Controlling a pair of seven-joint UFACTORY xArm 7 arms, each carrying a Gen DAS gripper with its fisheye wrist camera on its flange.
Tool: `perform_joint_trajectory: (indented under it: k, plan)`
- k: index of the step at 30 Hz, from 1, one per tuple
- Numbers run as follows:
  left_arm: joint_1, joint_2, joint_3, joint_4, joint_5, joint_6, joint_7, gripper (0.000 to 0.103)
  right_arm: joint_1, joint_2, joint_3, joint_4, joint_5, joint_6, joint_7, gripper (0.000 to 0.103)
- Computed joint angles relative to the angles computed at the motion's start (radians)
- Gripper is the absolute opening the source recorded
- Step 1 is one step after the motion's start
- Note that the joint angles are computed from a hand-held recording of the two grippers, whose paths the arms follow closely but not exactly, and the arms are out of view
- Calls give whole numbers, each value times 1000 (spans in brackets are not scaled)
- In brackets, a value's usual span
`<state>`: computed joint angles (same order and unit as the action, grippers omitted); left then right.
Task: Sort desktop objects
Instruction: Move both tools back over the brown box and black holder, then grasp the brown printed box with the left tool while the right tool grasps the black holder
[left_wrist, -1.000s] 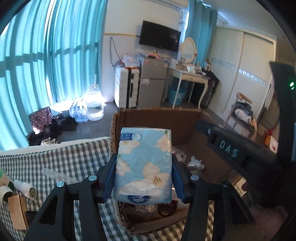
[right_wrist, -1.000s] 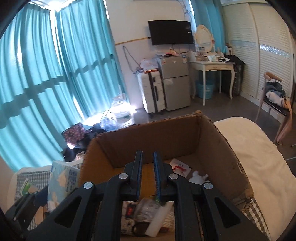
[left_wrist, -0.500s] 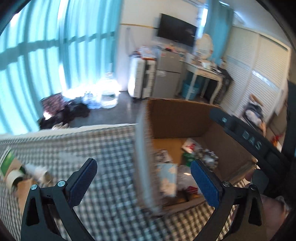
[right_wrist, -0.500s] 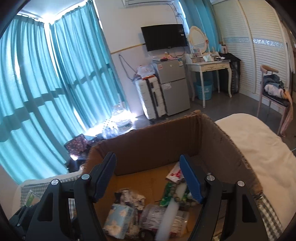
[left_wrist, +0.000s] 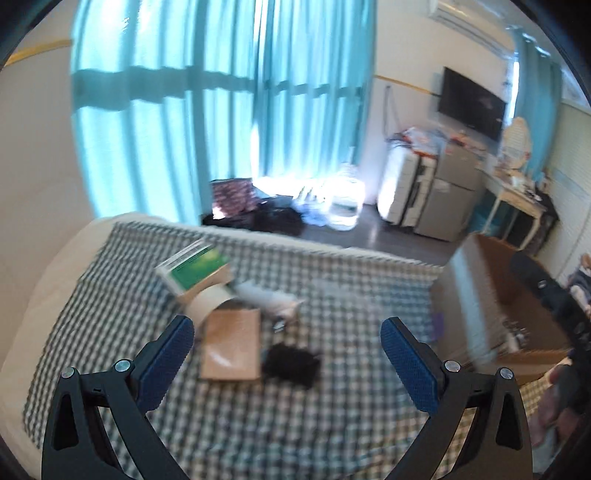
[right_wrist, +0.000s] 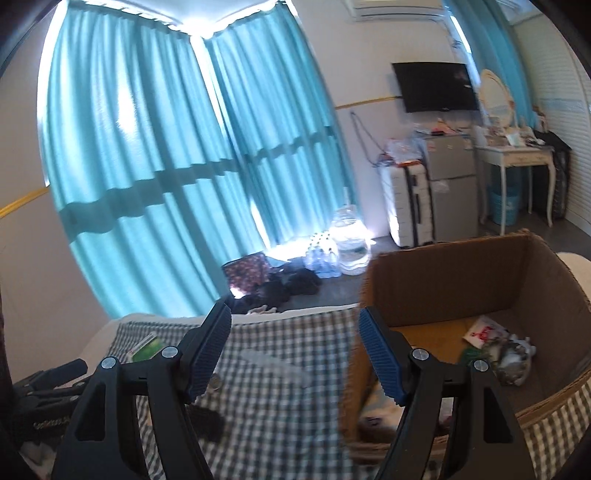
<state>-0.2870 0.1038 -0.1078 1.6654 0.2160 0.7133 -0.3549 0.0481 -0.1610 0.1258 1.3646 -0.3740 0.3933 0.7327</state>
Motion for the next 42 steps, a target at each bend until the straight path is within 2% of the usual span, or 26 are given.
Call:
perform_joint_trajectory:
  k: [2,4,7,11,13,15,18,20,23,26,28,30,33,34,35,36,37,39,42]
  plan:
    - [27,-41,19,-92,-5,-32,12,103,33,19,1,9,56,10,-49,72]
    - [49,-60,30,-163,15,-56,-19,103,78,40,-9,8,163,2,-130,73]
    - [84,-47,36,-215,-56,-82,-4,103,119,99,-8,36,255,39,-206,73]
    - [107,-3,29,-235,-170,-108,63,103,156,223,-3,131,290,144,-316,73]
    - [111,22,24,-234,-206,-133,95,103,169,282,-6,182,312,228,-383,73]
    - [110,49,26,-214,-207,-132,106,103,165,343,4,244,389,334,-500,73]
    - [122,85,16,-192,-264,-151,170,103,189,387,-6,257,350,370,-579,73]
    - [116,122,23,-158,-257,-154,166,103,207,422,-8,286,316,387,-641,73]
    - [127,186,9,-94,-303,-142,207,103,230,469,-14,303,261,350,-737,71]
    - [161,226,-31,-64,-415,-130,305,103,221,485,-4,289,300,313,-818,71]
    - [145,263,-13,-28,-392,-108,311,103,226,501,-5,292,317,294,-834,71]
    - [131,303,10,16,-362,-71,277,103,238,534,-1,332,331,328,-849,71]
    - [166,318,-7,17,-425,-67,285,103,286,542,-36,312,250,268,-796,71]
    - [165,312,-4,5,-423,-77,287,103,285,548,-34,318,252,269,-796,70]
    - [159,304,4,-5,-407,-87,284,102,284,550,-33,318,256,262,-791,63]
    - [153,292,9,-23,-394,-105,282,97,292,557,-42,327,243,265,-771,60]
    - [153,278,7,-48,-394,-129,287,83,297,561,-48,337,231,274,-757,57]
    - [151,242,7,-101,-390,-166,296,83,316,550,-68,328,186,265,-711,56]
    - [161,183,-7,-172,-414,-173,333,83,323,505,-83,282,138,232,-636,52]
